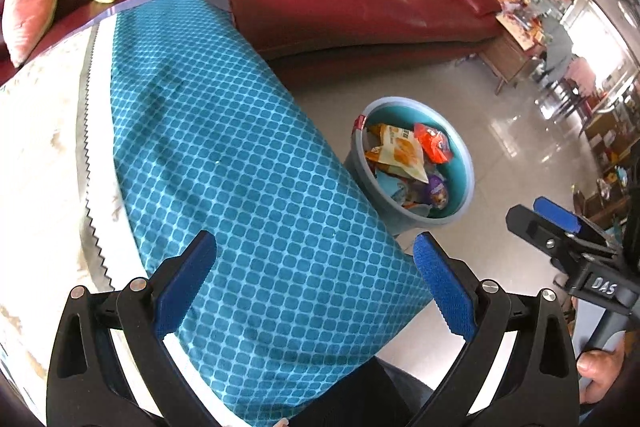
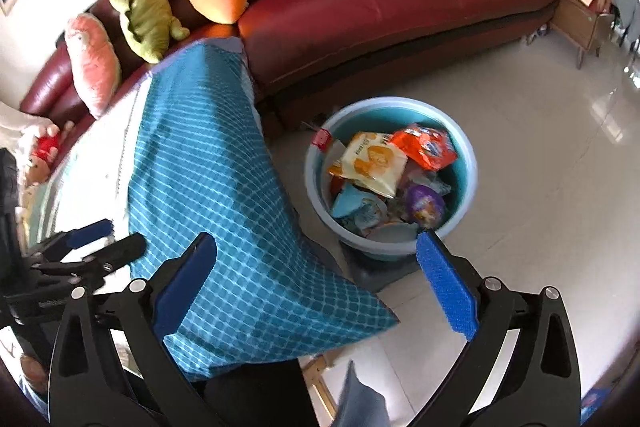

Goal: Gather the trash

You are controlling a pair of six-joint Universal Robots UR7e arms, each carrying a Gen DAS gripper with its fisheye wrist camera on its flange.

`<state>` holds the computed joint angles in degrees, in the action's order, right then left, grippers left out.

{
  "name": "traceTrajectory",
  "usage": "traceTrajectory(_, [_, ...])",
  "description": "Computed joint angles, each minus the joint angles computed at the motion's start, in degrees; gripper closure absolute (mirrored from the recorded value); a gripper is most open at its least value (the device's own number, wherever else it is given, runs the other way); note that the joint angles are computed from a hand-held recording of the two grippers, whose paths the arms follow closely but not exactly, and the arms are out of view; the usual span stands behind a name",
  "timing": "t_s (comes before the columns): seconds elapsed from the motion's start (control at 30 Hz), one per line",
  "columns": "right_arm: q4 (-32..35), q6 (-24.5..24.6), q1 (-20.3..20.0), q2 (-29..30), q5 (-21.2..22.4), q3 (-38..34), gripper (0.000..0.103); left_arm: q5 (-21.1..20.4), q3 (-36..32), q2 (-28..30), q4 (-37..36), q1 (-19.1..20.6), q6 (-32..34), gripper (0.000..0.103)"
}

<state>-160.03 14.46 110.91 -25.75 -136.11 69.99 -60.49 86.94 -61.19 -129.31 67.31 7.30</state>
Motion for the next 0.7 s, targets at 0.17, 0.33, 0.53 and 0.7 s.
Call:
traceTrajectory(0.17, [0.31,-0.70,0.71,0.54,-2.50,-0.18,0.007,0.72,1.26,-1.35,-1.14,-0.12,-0.13,0.004])
traceTrajectory(0.33, [1.98,-0.25,0.95,0.86,-3.93,-0.64,0.007,0.85,2.15,-2.43,-2.04,-0.10,-0.79,0.004])
traceTrajectory(0.53, [3.52,0.58,0.82,0.94,-4.62,-0.94,0.007,1.37,2.43,-2.80,-2.61,-0.04,-1.22,0.004])
traceTrajectory(0.7, [4.54,0.47,0.53,1.29,-4.27,-1.41,0.007,2.13,2.65,-2.71,-3.17,-0.08,-1.09,0.004])
